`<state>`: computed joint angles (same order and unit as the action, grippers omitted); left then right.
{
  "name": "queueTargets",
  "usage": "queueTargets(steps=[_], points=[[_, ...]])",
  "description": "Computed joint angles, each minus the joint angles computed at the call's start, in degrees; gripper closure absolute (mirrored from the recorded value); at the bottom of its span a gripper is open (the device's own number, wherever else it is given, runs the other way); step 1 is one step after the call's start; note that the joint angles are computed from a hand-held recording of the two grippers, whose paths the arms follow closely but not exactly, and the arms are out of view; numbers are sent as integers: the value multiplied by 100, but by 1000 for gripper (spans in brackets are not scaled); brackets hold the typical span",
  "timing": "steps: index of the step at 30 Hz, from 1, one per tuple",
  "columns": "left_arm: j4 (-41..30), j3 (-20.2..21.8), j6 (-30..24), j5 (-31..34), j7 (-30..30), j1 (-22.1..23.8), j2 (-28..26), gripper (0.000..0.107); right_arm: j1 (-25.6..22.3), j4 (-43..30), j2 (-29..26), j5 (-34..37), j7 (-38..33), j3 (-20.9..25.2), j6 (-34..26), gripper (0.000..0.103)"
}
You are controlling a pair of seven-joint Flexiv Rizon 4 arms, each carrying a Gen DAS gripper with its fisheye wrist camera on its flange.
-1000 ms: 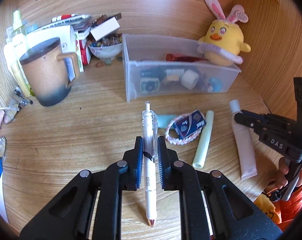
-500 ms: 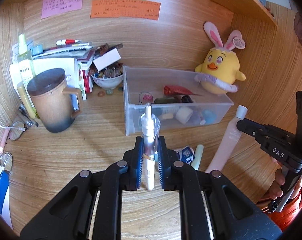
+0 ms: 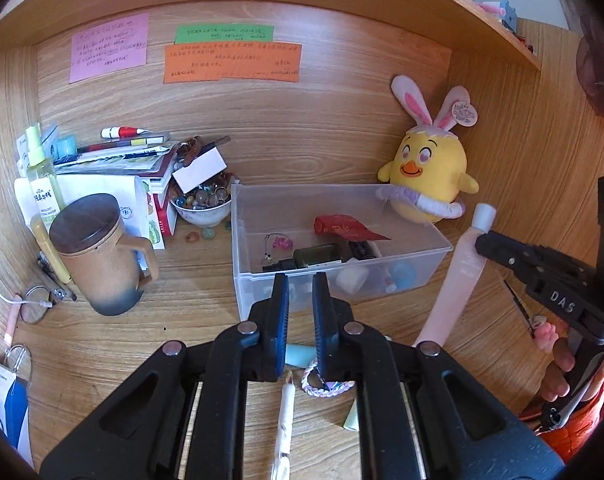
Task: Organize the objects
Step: 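Carry the pink tube into the bin and open the right tool while the left carries the pen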
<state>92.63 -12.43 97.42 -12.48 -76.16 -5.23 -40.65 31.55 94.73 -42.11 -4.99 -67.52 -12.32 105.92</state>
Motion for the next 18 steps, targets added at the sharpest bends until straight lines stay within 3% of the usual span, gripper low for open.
queueTargets(steps=[8,14,18], points=[[-56,-61,-700,-107,216,104,-130,96,-23,-347,-126,-58,58,-65,-81,89],[81,253,-1172,-154,298,-87,-128,83,63,-712,-267,2,172,-288,-105,89],[147,355,-1527,-171,363,-149,-168,82,87,-995,-393,-37,268,-386,-218,89]])
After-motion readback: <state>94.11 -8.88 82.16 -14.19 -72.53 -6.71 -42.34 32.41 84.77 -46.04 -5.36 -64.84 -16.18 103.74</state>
